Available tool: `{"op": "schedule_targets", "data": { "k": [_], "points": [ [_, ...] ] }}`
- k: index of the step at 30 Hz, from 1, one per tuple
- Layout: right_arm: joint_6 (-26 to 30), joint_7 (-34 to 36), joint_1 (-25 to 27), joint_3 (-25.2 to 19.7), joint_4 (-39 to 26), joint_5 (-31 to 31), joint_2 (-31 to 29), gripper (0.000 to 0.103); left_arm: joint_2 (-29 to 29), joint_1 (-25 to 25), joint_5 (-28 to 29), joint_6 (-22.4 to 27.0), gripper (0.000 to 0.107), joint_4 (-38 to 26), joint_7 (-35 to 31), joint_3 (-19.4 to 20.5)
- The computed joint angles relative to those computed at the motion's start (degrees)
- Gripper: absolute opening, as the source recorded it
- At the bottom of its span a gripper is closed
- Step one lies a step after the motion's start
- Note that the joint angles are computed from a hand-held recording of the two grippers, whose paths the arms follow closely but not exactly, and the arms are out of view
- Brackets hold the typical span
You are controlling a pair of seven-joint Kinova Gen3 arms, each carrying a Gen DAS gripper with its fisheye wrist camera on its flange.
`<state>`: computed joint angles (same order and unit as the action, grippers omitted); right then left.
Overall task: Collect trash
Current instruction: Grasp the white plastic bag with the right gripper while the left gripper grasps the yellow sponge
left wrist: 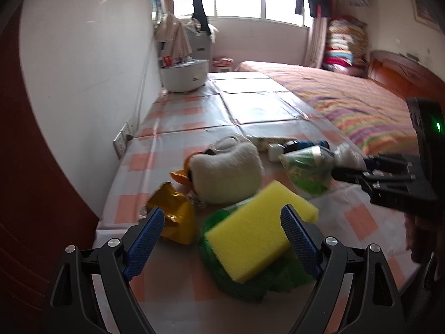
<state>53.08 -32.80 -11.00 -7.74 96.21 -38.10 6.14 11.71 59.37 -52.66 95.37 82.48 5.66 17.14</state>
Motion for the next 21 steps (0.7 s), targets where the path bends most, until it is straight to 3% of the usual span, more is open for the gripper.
{"op": "schedule_targets", "data": {
  "k": [7, 10, 11, 12, 17, 21],
  "points": [
    [0.2, 0.6, 0.1, 0.1, 0.9, -1.0, -0.4, 0.032, 6.6, 2.7, -1.0, 1.2, 0.083, -5.3, -10.5, -1.8],
    [0.3, 1.3, 0.5, 0.3, 1.1, -2.1, -0.6, 0.032, 5.9, 2.8, 0.6, -0.7, 0.083, -4.7, -10.1, -3.4],
    [0.4, 1.5, 0.7, 0.5, 1.2, -2.5, -0.6, 0.032, 5.3, 2.6, 1.0, -1.5, 0.076, -4.0, -9.1, -3.7],
    [0.3, 1.7, 0.8, 0.5, 1.2, -2.7, -0.7, 0.033, 4.7, 2.2, 1.7, -2.4, 0.055, -3.4, -8.3, -3.8],
    [0.5, 3.2, 1.8, 1.2, 1.6, -4.7, -1.1, 0.033, 1.8, -0.1, 2.7, -5.9, 0.041, -0.3, -3.3, -3.2],
    [0.7, 4.7, 2.8, 1.8, 1.9, -6.8, -1.7, 0.033, 1.5, 1.4, -1.9, -3.9, 0.032, -0.3, 1.1, -2.2]
  ]
}}
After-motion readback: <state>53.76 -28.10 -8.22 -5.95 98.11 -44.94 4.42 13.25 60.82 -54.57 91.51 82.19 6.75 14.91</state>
